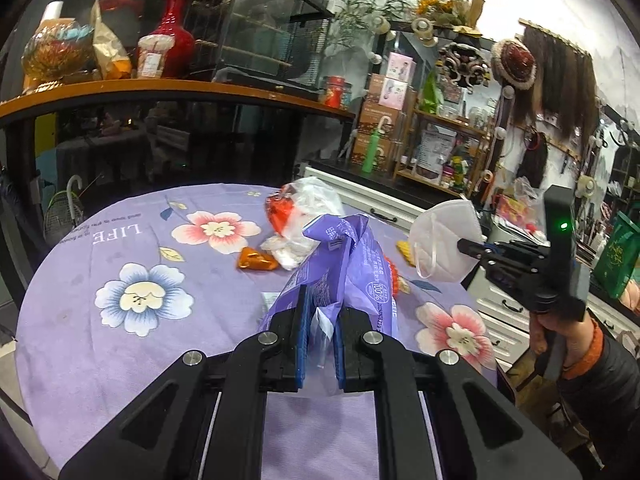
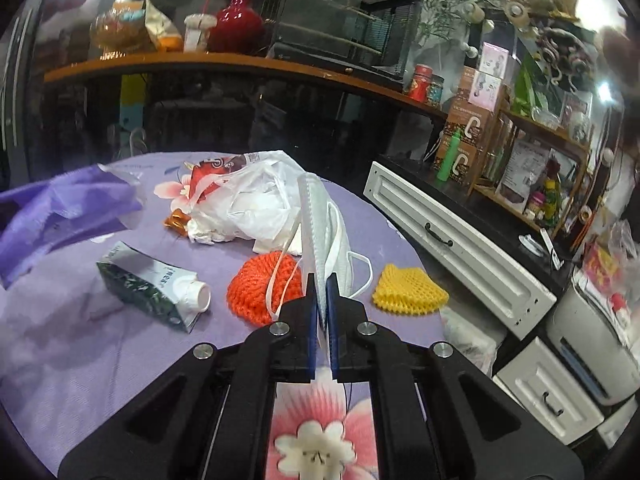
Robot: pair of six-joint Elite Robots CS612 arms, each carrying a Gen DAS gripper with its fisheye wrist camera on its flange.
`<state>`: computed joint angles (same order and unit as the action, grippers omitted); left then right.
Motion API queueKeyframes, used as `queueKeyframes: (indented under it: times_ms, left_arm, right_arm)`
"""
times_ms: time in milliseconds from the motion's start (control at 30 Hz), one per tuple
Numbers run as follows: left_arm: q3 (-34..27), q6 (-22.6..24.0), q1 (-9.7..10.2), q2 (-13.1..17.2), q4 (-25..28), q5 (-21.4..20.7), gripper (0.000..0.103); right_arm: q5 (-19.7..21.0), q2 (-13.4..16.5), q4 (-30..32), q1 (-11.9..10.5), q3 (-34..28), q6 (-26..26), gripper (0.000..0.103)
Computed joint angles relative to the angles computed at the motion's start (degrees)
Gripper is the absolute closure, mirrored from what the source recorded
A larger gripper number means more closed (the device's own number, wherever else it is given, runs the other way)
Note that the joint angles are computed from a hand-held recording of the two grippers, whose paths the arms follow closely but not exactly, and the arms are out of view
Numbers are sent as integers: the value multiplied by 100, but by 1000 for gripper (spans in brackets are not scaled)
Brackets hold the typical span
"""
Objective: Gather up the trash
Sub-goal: 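Carry the bag and mask over the bin and open both tools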
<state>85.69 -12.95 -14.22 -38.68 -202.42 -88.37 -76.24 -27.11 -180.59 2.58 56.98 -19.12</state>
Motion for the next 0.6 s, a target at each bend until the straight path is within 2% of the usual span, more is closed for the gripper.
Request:
queueKeyframes:
  times_ms: [100,267,600]
  left_arm:
    - [-4,67,-46,-11,19,-134,92]
    - [-58,303,-165,-4,76,-399,92]
    - [-347,698,-450,140,358,-1101,92]
  right_arm:
    - [261,-228,-117,-129,413,276,98]
    - [462,-566,-389,-328,1100,649,98]
    - [89,-957,-681,-717,2154,978,98]
